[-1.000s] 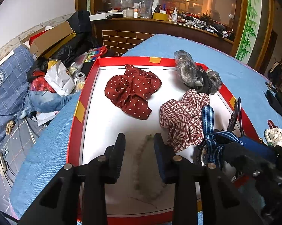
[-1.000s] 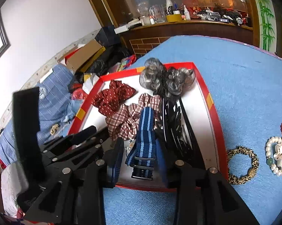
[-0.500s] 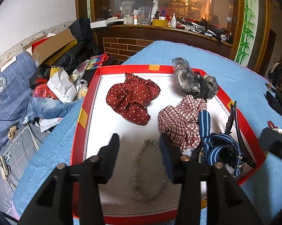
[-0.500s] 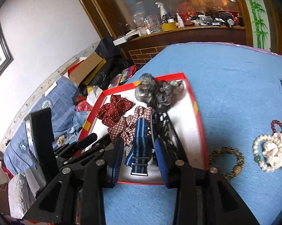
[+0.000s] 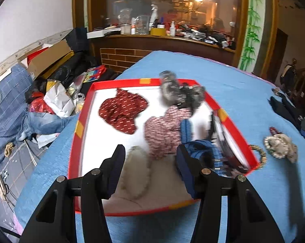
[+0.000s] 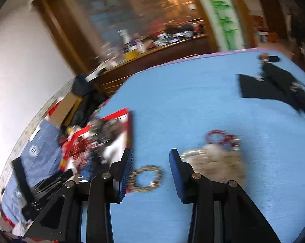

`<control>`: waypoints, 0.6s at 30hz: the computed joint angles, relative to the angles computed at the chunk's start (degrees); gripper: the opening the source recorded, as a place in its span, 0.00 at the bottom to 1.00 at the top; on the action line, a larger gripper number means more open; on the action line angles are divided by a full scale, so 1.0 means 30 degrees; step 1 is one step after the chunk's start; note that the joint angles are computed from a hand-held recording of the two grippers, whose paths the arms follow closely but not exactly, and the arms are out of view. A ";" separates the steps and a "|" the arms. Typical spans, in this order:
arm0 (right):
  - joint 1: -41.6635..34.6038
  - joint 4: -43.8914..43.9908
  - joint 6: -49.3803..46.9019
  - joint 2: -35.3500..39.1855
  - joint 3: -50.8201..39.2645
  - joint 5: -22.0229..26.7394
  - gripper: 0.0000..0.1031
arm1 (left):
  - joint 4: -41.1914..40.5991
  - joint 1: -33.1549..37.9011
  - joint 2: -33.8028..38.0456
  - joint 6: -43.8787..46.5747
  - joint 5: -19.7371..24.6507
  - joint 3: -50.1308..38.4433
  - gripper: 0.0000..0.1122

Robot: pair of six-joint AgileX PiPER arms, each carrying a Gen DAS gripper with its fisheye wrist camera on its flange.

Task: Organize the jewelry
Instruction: 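Grasp the white dotted scrunchie with the right tool while the left tool grasps the clear bead bracelet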

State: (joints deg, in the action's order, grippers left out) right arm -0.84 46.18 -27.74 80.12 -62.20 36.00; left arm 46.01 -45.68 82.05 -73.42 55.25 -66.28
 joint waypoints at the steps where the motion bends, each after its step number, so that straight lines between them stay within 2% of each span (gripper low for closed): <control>1: -0.0558 -0.0003 -0.0160 -0.0036 0.0072 -0.0007 0.40 | -0.0035 -0.0225 0.0111 0.0135 0.0107 -0.0275 0.46; 5: -0.2381 -0.1187 0.0785 0.0474 -0.0273 0.0342 0.42 | -0.1180 -0.1102 0.0844 0.1558 -0.0022 -0.1838 0.46; 10: -0.3267 -0.3194 0.2988 0.2414 -0.1680 0.2097 0.55 | -0.3426 -0.1735 0.2384 0.4198 -0.0603 -0.4217 0.46; 13: -0.3736 -0.2110 0.2378 0.3557 -0.2239 0.3854 0.60 | -0.4406 -0.2213 0.3475 0.5509 -0.0690 -0.5724 0.46; 15: -0.3667 -0.1752 0.2121 0.3813 -0.2149 0.3932 0.60 | -0.4734 -0.2549 0.4192 0.6137 -0.0614 -0.6677 0.46; 16: -0.3542 -0.1748 0.2019 0.3904 -0.2136 0.3959 0.56 | -0.4954 -0.2576 0.4475 0.6491 -0.0599 -0.7059 0.46; 17: -0.3468 -0.1692 0.1895 0.3933 -0.2102 0.3998 0.25 | -0.5308 -0.2600 0.4807 0.6932 -0.0650 -0.7490 0.46; 18: -0.3537 -0.1482 0.1585 0.4115 -0.2294 0.4525 0.13 | -0.5924 -0.2571 0.5201 0.7595 -0.0764 -0.8006 0.46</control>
State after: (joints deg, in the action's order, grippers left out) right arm -11.45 41.73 -22.99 92.46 -69.08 49.58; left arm 28.24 -53.39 97.66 -50.64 52.96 -90.30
